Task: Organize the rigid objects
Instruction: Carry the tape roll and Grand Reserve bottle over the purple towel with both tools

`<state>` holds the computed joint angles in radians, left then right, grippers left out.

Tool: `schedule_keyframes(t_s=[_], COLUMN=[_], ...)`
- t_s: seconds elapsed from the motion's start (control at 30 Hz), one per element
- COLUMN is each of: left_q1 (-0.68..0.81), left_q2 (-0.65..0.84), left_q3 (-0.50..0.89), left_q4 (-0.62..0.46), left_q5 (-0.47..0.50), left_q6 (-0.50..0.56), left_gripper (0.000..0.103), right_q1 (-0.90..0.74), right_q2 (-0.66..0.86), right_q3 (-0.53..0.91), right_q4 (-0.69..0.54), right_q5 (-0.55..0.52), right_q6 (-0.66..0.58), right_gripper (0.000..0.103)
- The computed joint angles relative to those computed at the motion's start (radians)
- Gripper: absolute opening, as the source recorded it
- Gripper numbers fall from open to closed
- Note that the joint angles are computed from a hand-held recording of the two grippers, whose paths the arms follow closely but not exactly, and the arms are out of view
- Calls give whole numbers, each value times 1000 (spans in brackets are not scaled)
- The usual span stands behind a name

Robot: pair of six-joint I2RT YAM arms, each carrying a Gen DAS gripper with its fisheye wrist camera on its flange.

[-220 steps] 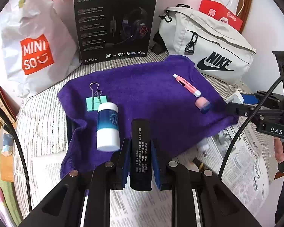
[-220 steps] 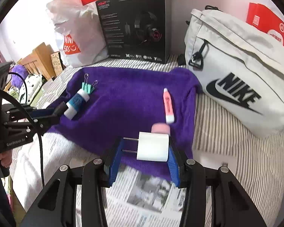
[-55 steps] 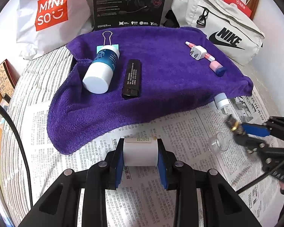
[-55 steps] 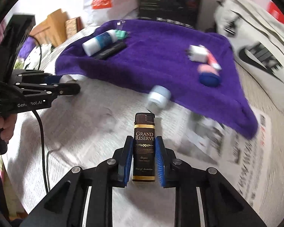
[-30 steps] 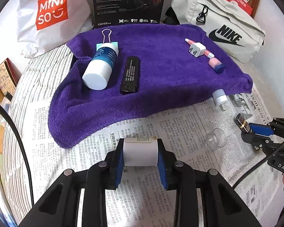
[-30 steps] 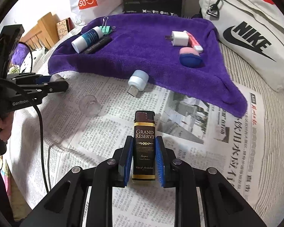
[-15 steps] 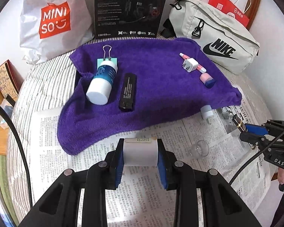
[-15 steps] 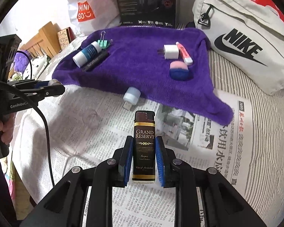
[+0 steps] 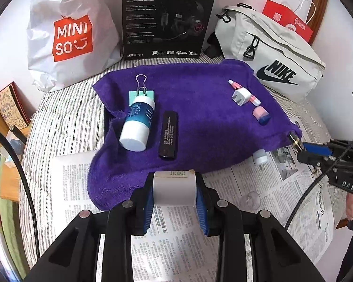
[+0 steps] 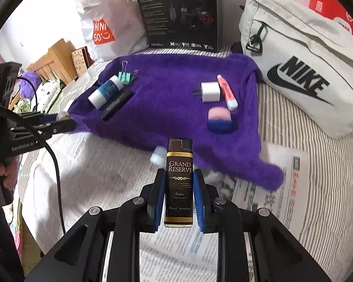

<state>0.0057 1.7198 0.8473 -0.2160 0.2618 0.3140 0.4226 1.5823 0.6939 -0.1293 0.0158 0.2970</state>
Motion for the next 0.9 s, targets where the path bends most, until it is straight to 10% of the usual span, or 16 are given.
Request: schedule_keyframes(t_s=[0.9], left_q1=[17], left_q2=[154], left_q3=[185], left_q4=[-57], left_q5=[27], left_q6=[16], left_gripper=[30], right_q1=[-71], right_q2=[445], right_q3=[447], right_q4=[-79], right_q5=[6], right_q6=[-139], right_gripper=[23])
